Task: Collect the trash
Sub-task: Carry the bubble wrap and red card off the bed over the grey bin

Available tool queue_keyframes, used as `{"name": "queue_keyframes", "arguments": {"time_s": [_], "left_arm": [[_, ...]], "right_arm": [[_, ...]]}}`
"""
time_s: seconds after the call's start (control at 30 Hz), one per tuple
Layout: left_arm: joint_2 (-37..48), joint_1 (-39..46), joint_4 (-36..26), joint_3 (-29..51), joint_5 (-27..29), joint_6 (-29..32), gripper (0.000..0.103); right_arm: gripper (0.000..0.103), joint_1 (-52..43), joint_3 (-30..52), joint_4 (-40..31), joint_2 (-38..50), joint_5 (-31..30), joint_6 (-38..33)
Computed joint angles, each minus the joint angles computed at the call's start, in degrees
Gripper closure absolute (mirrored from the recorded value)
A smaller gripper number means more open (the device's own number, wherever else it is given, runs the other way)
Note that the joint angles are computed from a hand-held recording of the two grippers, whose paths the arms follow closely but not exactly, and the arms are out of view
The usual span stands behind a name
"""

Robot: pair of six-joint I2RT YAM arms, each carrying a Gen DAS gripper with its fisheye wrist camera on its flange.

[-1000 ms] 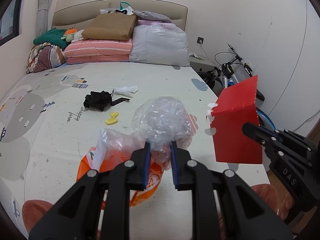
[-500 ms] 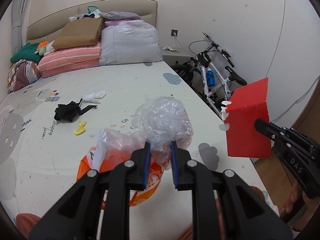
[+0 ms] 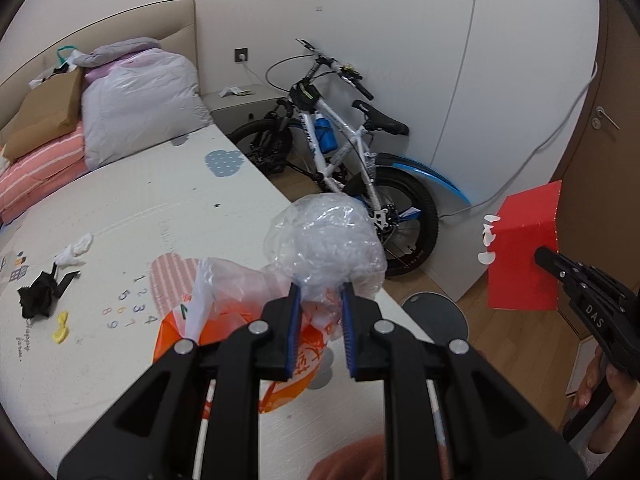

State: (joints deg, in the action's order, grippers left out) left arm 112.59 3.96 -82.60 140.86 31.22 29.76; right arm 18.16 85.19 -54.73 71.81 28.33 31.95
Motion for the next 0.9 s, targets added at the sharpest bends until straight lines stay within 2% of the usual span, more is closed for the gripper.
{"name": "queue_keyframes", "arguments": {"time_s": [0.13,0.37,0.57,0.73,0.8,0.83,0.87,0.9], "left_arm": [[-1.5,-8.0,4.5,-6.0,-2.8,-2.2,0.085],[2.3,-18.6,8.6,-10.3,-5.5,-2.6,0.085],[8.6,-24.0,9.8,-8.9,-7.9,-0.8,0.085],[14.4,-26.0,8.9,-4.8,-9.7,1.5,0.085],[16.0,-26.7,9.0,-4.4,-10.2,2.7,0.085],[17.0,-27.0,8.8,-3.7,-10.4,3.2,0.085],[17.6,-27.4,9.0,-3.8,-10.5,3.6,0.085],[18.7,-27.8,8.8,-3.1,-10.6,3.9,0.085]], "right_arm": [[0.102,-9.3,-7.2,2.1,-4.9,-4.1,-1.9],[0.102,-22.1,-19.8,9.1,-6.6,-10.4,-3.8],[0.102,-28.6,-27.3,18.3,-0.3,-16.1,0.4],[0.099,-30.2,-31.0,25.1,6.2,-17.7,4.9],[0.093,-30.8,-31.8,27.2,8.5,-18.3,4.6],[0.079,-31.0,-32.0,28.3,9.5,-18.1,4.5],[0.061,-31.0,-32.6,29.5,9.9,-17.4,4.6],[0.054,-30.9,-33.5,30.7,9.8,-16.4,4.7]]}}
